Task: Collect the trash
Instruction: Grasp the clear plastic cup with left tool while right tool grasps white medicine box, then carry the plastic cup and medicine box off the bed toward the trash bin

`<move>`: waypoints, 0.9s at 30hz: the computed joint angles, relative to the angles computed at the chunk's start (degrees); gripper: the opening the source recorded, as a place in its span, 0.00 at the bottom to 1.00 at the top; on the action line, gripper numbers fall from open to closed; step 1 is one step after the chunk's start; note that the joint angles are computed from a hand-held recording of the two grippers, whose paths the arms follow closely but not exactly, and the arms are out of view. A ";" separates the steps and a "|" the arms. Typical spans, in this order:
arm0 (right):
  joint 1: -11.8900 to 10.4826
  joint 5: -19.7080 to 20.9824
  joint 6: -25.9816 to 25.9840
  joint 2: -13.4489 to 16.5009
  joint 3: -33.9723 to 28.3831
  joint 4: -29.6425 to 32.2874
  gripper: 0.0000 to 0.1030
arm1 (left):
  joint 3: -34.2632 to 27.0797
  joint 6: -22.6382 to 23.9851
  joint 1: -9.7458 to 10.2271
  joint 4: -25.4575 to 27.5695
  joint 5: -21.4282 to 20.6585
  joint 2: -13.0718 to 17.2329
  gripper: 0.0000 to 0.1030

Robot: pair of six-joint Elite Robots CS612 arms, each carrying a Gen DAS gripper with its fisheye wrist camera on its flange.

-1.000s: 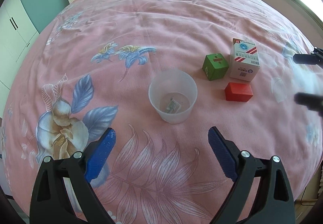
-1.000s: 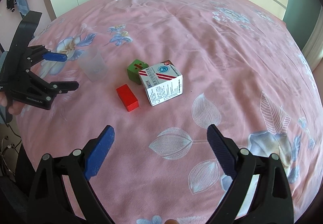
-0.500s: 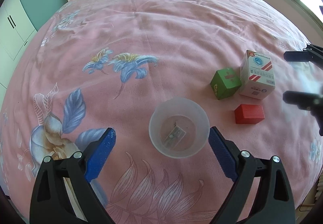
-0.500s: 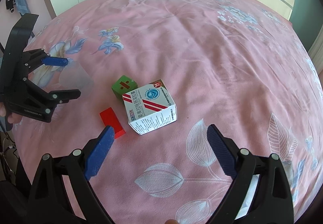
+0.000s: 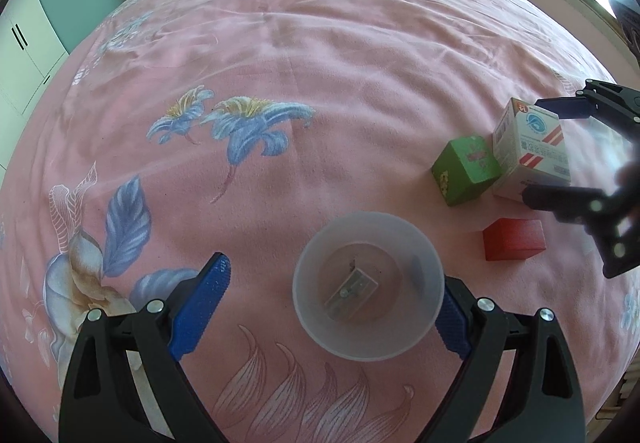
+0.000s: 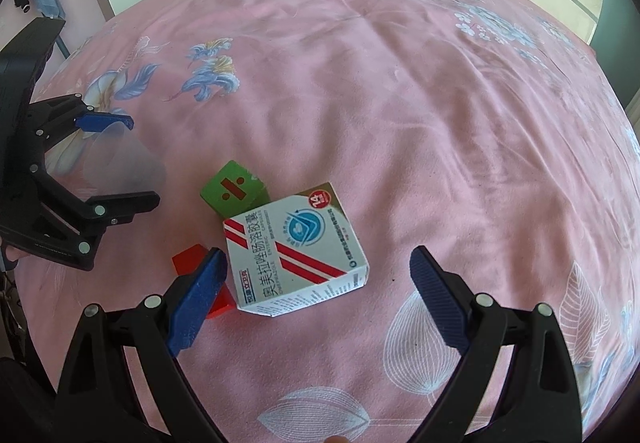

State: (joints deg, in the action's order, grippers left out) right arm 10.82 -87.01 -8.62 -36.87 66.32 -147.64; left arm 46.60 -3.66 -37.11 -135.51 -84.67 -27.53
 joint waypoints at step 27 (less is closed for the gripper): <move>0.75 -3.80 1.02 -0.59 -1.22 6.59 0.53 | 2.59 2.31 0.06 -0.09 -0.21 -2.01 0.47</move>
State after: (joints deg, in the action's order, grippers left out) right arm 11.57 -90.81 -7.60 -37.46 65.10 -141.05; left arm 49.20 -1.35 -37.05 -135.60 -84.88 -29.54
